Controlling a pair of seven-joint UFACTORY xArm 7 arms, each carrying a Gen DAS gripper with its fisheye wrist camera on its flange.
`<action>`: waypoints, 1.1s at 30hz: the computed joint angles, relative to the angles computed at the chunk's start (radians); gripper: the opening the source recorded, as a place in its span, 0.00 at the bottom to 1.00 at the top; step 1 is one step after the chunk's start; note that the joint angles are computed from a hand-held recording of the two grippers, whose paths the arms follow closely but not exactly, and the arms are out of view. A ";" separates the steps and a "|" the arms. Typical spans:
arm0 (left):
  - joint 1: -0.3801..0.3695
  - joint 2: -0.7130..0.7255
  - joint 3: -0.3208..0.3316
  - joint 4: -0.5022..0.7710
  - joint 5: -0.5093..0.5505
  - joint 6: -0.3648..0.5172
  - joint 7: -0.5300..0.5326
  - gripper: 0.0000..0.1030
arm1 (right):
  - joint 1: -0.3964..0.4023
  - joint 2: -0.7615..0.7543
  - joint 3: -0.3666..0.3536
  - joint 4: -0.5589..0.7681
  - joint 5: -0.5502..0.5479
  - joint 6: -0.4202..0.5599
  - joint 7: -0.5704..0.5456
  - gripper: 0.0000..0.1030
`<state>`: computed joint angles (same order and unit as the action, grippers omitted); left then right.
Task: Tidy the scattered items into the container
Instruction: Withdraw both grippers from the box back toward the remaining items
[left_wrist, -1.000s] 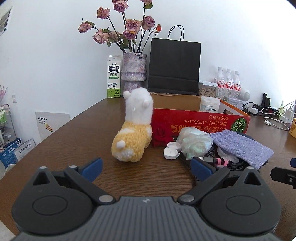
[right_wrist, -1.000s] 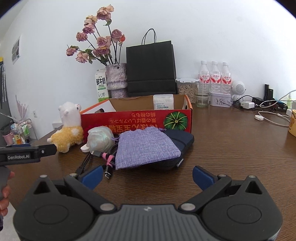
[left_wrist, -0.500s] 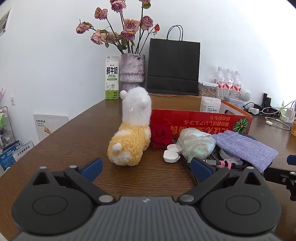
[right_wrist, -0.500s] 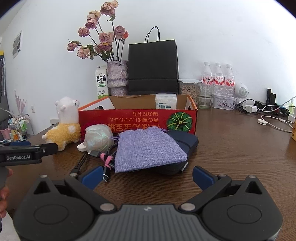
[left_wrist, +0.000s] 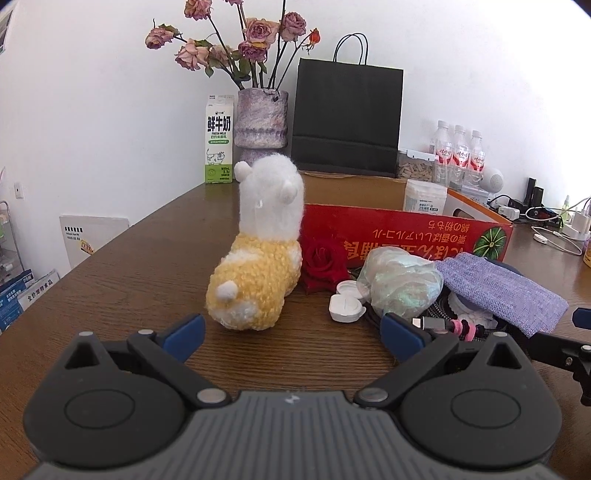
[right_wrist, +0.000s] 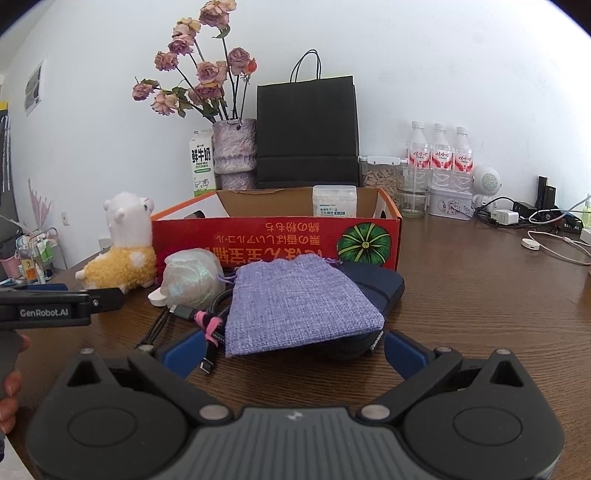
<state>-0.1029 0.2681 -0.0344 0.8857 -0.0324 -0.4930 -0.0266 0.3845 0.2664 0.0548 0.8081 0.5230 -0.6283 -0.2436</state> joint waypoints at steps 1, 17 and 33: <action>-0.009 0.000 0.005 0.001 -0.015 0.008 0.007 1.00 | 0.004 0.001 -0.002 0.002 0.007 0.001 -0.007 1.00; 0.026 -0.003 -0.013 -0.026 0.047 -0.052 -0.046 1.00 | 0.053 0.010 -0.013 0.032 0.148 0.006 -0.131 1.00; 0.053 -0.001 -0.020 -0.031 0.116 -0.071 -0.108 1.00 | 0.165 0.069 -0.126 0.270 0.465 0.187 -0.518 0.98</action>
